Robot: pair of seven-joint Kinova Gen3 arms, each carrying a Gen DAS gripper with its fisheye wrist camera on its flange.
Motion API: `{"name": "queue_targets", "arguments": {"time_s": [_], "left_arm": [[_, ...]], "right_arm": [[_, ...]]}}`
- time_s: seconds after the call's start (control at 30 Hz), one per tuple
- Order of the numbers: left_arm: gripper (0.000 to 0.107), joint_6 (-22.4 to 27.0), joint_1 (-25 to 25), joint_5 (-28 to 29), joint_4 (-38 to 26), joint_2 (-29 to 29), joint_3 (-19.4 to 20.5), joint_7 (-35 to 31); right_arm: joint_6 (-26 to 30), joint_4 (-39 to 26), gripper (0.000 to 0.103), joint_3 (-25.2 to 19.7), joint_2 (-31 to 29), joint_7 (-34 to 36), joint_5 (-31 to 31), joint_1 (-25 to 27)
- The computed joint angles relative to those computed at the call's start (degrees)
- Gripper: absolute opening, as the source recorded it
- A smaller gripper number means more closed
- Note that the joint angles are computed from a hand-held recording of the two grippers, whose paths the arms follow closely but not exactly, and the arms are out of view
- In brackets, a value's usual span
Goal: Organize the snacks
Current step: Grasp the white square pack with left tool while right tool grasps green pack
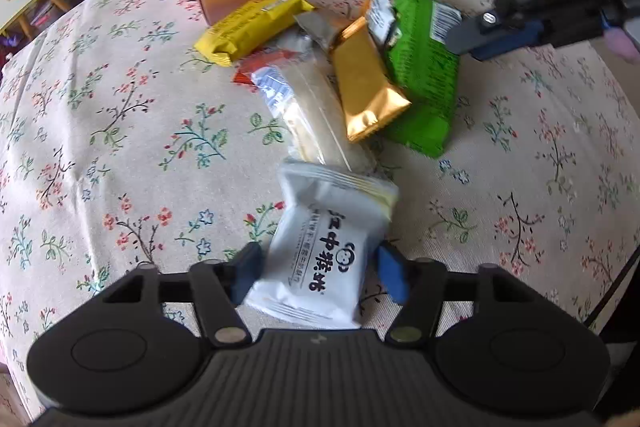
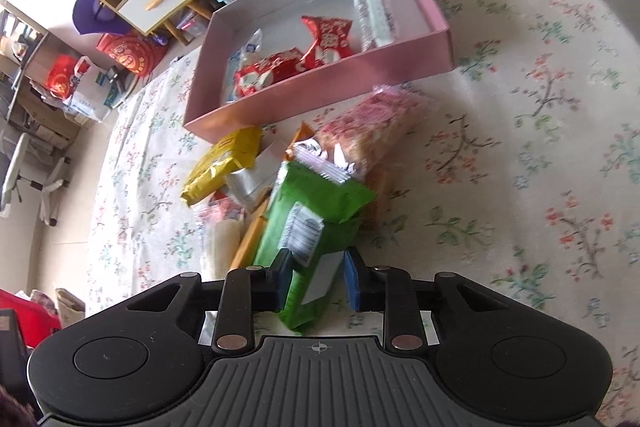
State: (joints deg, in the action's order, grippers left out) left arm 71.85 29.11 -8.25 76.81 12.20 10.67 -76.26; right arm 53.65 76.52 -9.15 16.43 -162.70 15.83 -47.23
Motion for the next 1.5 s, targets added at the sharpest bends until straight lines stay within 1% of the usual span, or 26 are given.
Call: {"name": "queue_targets", "arguments": {"time_s": [0.1,0.13,0.3,0.37,0.43,0.47,0.53,0.6,0.67,0.7,0.8,0.83,0.87,0.93,1.07,1.3,1.4,1.5], "left_arm": [[0.045,0.06,0.00,-0.58,-0.16,-0.02,-0.44,1.61],[0.045,0.11,0.04,-0.96,-0.32,0.13,-0.60,2.37],[0.044,-1.04,0.33,-3.12,0.31,-0.27,-1.17,6.55],[0.044,-1.58,0.36,-3.75,0.53,-0.52,-1.23,8.18],[0.044,-1.92,0.32,-4.39,0.63,-0.57,-1.25,9.41],[0.044,-2.08,0.21,-4.52,0.69,-0.52,-1.26,9.82],[0.044,-2.36,-0.15,-4.43,0.86,-0.48,-1.27,10.22],[0.044,-2.52,-0.30,-4.56,0.90,-0.32,-1.27,10.66],[0.044,-2.48,-0.25,-4.73,0.97,-0.47,-1.24,11.27],[0.044,-2.44,-0.18,-4.79,0.99,-0.61,-1.20,11.65],[0.044,-3.03,-0.24,-4.87,1.26,-0.85,-1.16,12.51],[0.044,-3.28,-0.29,-4.91,1.37,-0.94,-1.17,12.83],[0.044,-3.54,-0.32,-4.94,1.44,-1.02,-1.18,13.22],[0.044,-4.04,-0.44,-4.92,1.87,-1.62,-1.18,14.03],[0.044,-5.18,-1.10,-4.69,2.43,-2.24,-1.18,15.19],[0.044,-6.75,-2.29,-3.80,2.99,-2.97,-1.12,16.33],[0.044,-7.56,-2.69,-3.50,3.31,-3.41,-1.10,16.88],[0.044,-8.12,-2.94,-3.39,3.45,-3.60,-1.01,17.36]], "right_arm": [[-0.08,0.60,0.027,0.09,-0.49,-0.17,0.43,0.03],[-0.24,0.74,0.032,0.02,-0.57,-0.13,0.43,0.12],[-2.88,1.72,0.034,-0.37,-0.69,0.20,-0.76,1.03],[-2.84,1.22,0.039,-0.20,-0.15,-0.12,-0.41,0.58],[-2.23,0.33,0.040,-0.08,0.69,-0.08,-0.29,0.19],[-2.35,0.22,0.044,0.19,0.94,-0.59,0.21,-0.27],[-1.83,-0.43,0.046,0.54,1.50,-1.00,0.87,-0.90],[-2.22,-0.48,0.047,0.69,1.76,-1.12,0.99,-1.04],[-2.27,-0.63,0.051,0.97,2.11,-1.67,1.28,-1.43],[-2.63,-0.48,0.052,1.11,2.19,-2.09,1.46,-1.61],[-5.39,1.18,0.051,1.23,1.82,-2.77,1.08,-1.09],[-6.28,1.75,0.047,1.23,1.63,-3.03,0.74,-0.83],[-7.38,2.40,0.044,0.60,1.36,-3.12,0.18,0.09],[-7.25,2.28,0.044,1.04,1.26,-2.86,-0.38,-0.09],[-5.73,1.84,0.042,1.28,0.90,-3.55,0.72,-0.84],[-6.65,3.99,0.038,0.74,-1.40,-4.56,0.61,0.40],[-7.67,5.23,0.035,0.36,-2.48,-4.88,0.39,1.17],[-8.36,6.06,0.034,0.02,-3.37,-5.29,0.72,1.55]]}}
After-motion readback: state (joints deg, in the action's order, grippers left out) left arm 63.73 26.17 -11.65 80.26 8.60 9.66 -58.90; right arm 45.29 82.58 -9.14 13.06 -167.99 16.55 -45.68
